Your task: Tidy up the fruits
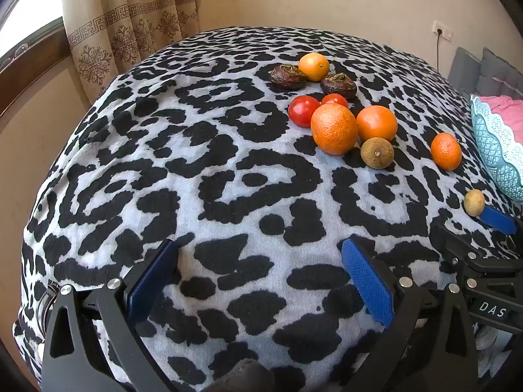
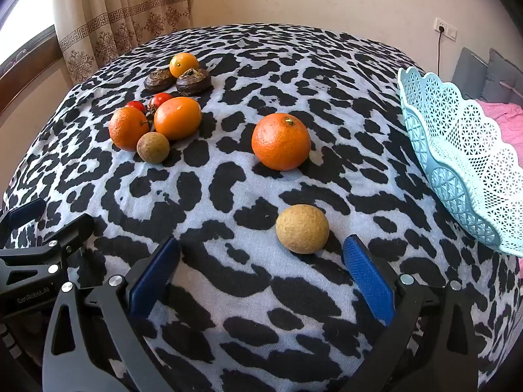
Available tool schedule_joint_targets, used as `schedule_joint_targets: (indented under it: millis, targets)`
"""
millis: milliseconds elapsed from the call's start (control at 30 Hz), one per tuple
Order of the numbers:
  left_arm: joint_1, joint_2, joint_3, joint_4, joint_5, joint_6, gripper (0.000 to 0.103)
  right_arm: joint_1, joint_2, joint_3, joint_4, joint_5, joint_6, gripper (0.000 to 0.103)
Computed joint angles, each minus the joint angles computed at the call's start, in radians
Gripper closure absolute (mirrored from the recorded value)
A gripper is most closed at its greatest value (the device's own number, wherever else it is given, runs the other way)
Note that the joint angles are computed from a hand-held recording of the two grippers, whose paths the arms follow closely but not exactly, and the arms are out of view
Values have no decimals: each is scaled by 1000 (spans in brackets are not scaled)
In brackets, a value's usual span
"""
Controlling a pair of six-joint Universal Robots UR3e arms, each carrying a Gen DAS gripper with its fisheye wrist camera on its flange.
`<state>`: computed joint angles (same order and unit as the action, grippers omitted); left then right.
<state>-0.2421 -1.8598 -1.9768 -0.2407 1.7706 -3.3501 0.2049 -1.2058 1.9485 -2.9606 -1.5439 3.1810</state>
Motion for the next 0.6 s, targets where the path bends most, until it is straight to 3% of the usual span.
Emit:
schedule_joint_targets:
  millis: [600]
  targets:
    - [-18,-7,28,-32,26,-22,5,0,-7,2,15,5,-2,2]
